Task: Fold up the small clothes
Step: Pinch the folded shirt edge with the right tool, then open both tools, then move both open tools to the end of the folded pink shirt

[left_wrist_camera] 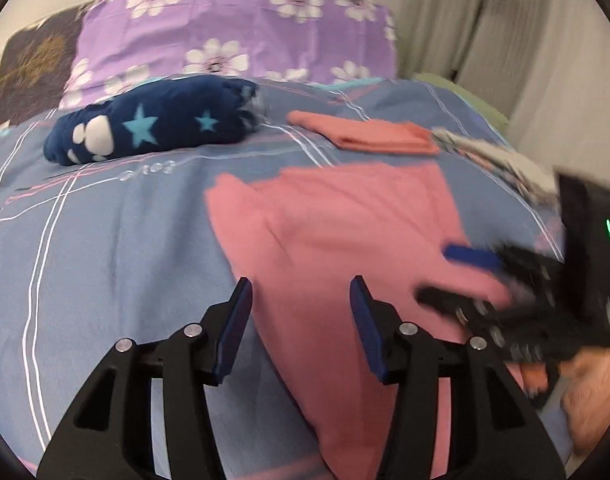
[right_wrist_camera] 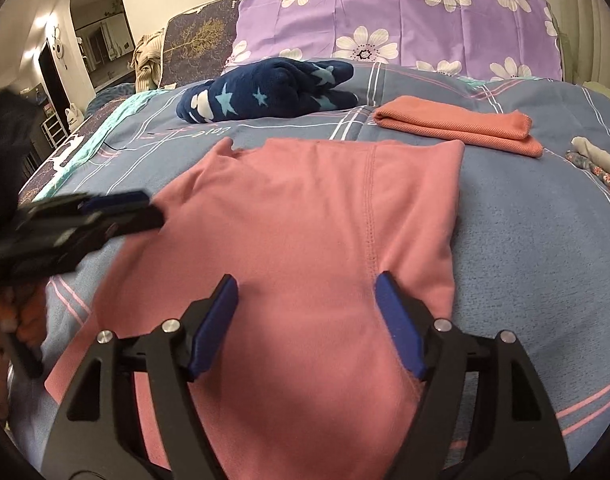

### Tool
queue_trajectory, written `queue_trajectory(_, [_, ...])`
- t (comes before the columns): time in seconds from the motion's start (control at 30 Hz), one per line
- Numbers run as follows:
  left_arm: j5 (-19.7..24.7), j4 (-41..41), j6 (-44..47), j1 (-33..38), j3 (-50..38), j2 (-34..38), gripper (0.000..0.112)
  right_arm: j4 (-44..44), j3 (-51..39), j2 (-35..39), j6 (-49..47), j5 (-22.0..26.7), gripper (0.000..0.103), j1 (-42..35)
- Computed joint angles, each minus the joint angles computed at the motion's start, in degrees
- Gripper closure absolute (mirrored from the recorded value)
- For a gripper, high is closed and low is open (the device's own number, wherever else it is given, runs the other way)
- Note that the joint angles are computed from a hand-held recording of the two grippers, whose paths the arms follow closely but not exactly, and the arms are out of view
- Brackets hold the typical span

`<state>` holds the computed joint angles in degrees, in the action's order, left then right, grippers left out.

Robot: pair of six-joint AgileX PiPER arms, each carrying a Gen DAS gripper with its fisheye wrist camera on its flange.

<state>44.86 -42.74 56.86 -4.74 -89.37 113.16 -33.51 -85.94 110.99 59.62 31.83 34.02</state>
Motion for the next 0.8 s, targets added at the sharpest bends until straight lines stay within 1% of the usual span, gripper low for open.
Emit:
queue_trajectory(0.03, [-2.1,1.5,1.3,-0.6,3.0,-1.3,0.057,0.0,-0.1,0.1,0.0,0.1,0.03,0.0])
queue_trajectory(0.07, [-6.0,2.4,3.4,-1.3,7.3,-2.8,0.055,-0.1,-0.1,0.1,0.0,0.1,0.029,0.1])
queue_trajectory(0.1, [-7.5,1.1,4.9,-1.0,9.7,-3.8,0.053,-0.1,-0.3,0.2,-0.1,0.3,0.029,0.1])
queue_trajectory(0.13, [-6.8,-0.1,5.0,-0.3,10.3,-4.4,0.053,-0.4,-0.6,0.4,0.1,0.8,0.029,0.4])
queue_trajectory(0.2, [-0.7,-0.6,2.1,2.0,9.6,-5.9,0.053,-1.3,-0.7,0.2,1.0,1.6,0.029,0.6])
queue_trajectory(0.23, [1.3,-1.7,3.1,2.7,10.1,-6.6,0.053,-2.1,-0.5,-0.2,1.9,2.0,0.029,0.9])
queue_trajectory(0.27, [3.7,-3.2,5.9,3.8,11.6,-8.3,0.053,-2.6,-0.2,-0.8,2.8,2.9,0.029,1.2])
queue_trajectory(0.3, [3.8,-3.6,8.6,4.1,14.1,-10.4,0.051,-2.4,0.9,-2.4,3.6,3.6,0.031,1.6])
queue_trajectory(0.33, [2.7,-3.2,11.0,4.1,16.9,-12.6,0.045,-1.9,2.6,-3.9,4.1,2.8,0.031,1.7])
queue_trajectory(0.4, [-1.8,-0.6,16.3,3.2,23.7,-16.5,0.039,-1.9,7.5,-8.0,5.9,0.1,0.031,2.4])
queue_trajectory(0.43, [-5.5,0.1,18.9,2.4,27.3,-17.6,0.039,-2.5,9.1,-9.2,6.5,0.0,0.031,3.1])
queue_trajectory(0.47, [-7.9,-1.5,22.3,2.8,30.5,-18.7,0.038,-3.4,10.0,-9.7,7.1,1.6,0.031,4.2])
queue_trajectory(0.5, [-8.0,-3.4,23.4,3.5,31.4,-19.2,0.038,-4.8,10.1,-9.2,8.0,4.7,0.032,5.5])
queue_trajectory(0.53, [-5.8,-3.1,22.3,4.3,30.2,-18.7,0.038,-5.4,10.0,-8.5,8.4,7.2,0.031,6.3])
queue_trajectory(0.57, [-3.7,-1.9,19.2,4.8,28.4,-18.0,0.038,-4.5,9.9,-7.8,7.8,8.7,0.03,6.6])
queue_trajectory(0.63, [-3.0,-1.3,17.4,4.9,27.5,-18.1,0.038,-3.2,12.9,-9.9,10.2,6.3,0.03,6.1])
queue_trajectory(0.67, [-3.6,-1.3,18.0,4.7,28.2,-19.0,0.038,-2.9,14.4,-11.8,11.8,5.3,0.03,5.6])
queue_trajectory(0.73, [-3.5,-1.8,19.6,4.6,29.0,-20.3,0.038,-5.2,17.2,-14.8,16.4,3.4,0.03,5.2])
queue_trajectory(0.8, [-2.8,-2.4,20.4,4.5,29.4,-21.3,0.036,-4.2,19.2,-16.9,17.1,1.2,0.029,3.8])
